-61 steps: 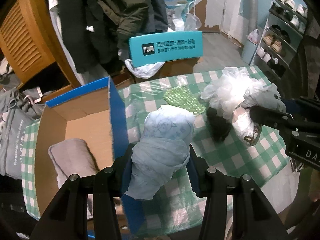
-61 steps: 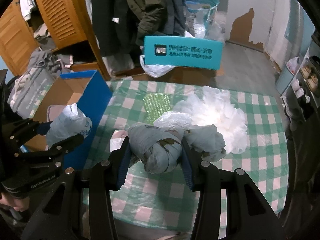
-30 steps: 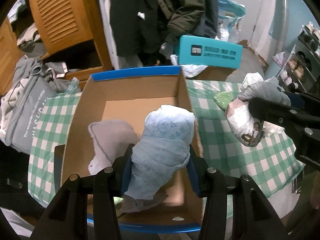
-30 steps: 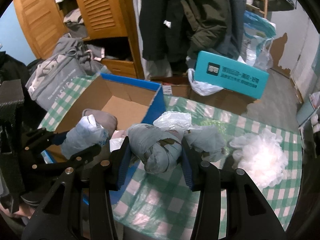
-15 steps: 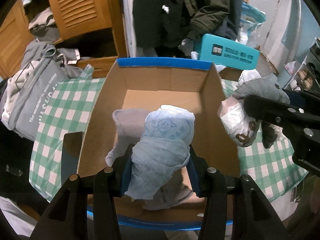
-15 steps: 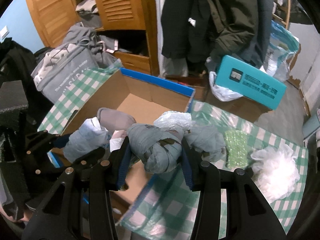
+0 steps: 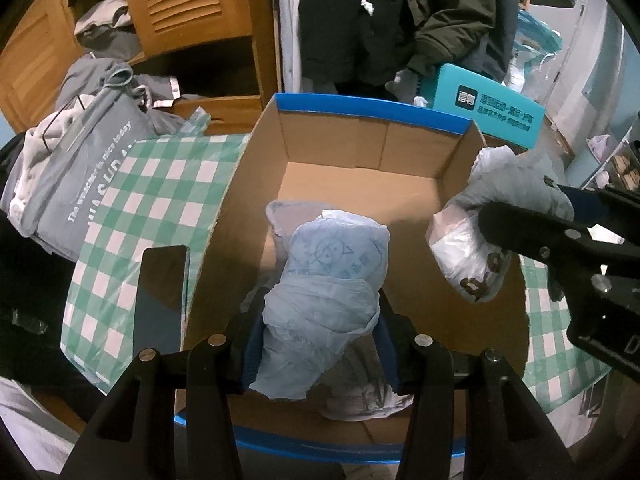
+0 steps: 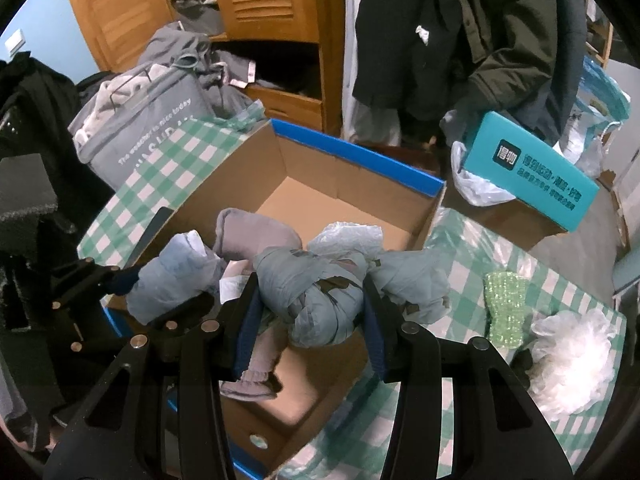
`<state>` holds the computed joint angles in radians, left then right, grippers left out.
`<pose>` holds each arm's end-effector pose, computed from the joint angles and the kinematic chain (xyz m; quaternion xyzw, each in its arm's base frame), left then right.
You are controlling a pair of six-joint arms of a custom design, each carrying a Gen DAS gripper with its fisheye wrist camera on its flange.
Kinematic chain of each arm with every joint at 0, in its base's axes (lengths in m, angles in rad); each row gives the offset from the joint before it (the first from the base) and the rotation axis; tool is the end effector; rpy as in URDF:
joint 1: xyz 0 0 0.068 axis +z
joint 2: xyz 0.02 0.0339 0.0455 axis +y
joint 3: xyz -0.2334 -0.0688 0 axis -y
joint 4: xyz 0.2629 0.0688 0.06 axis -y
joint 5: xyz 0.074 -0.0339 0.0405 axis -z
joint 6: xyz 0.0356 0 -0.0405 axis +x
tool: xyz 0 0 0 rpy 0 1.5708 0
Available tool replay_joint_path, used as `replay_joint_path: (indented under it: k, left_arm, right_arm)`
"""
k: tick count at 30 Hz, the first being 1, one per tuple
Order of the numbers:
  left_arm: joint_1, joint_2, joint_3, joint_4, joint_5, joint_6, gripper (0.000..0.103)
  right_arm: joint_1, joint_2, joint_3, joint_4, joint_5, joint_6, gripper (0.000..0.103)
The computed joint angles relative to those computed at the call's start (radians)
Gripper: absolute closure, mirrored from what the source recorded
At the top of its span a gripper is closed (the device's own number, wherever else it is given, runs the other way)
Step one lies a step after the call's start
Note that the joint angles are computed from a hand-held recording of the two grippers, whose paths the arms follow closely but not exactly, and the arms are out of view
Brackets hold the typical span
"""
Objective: Organize soft objects
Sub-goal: 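Lower both items into the box and open both grippers, then move both tools back to the table toward the white mesh puff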
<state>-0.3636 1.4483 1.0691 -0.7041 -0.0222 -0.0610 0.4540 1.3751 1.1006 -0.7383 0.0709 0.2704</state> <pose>0.2893 -0.1092 0.2067 0.1436 0.9597 -0.0403 0.2382 0.2724 0.1301 0.2360 -0.0784 0.9576 0.0657 0.2694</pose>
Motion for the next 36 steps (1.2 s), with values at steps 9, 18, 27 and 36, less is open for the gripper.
replay_joint_path:
  k: [9,18,27,36]
  left_arm:
    - [-0.001,0.024,0.018,-0.011,-0.015,-0.016,0.04]
    - [-0.03,0.009,0.023,-0.013,-0.042,-0.018,0.028]
    - [-0.061,0.005,0.036,-0.022,-0.053,-0.031,0.026]
    - [-0.126,0.003,0.057,-0.035,-0.074,-0.057,0.023]
  right_arm:
    - [-0.011,0.028,0.01,0.009,-0.005,-0.006,0.039]
    - [-0.042,-0.021,-0.006,-0.003,-0.007,-0.008,0.038]
    - [-0.075,-0.096,-0.054,-0.029,0.005,-0.029,0.037]
    - [-0.152,-0.199,-0.119,-0.051,-0.004,-0.043,0.037]
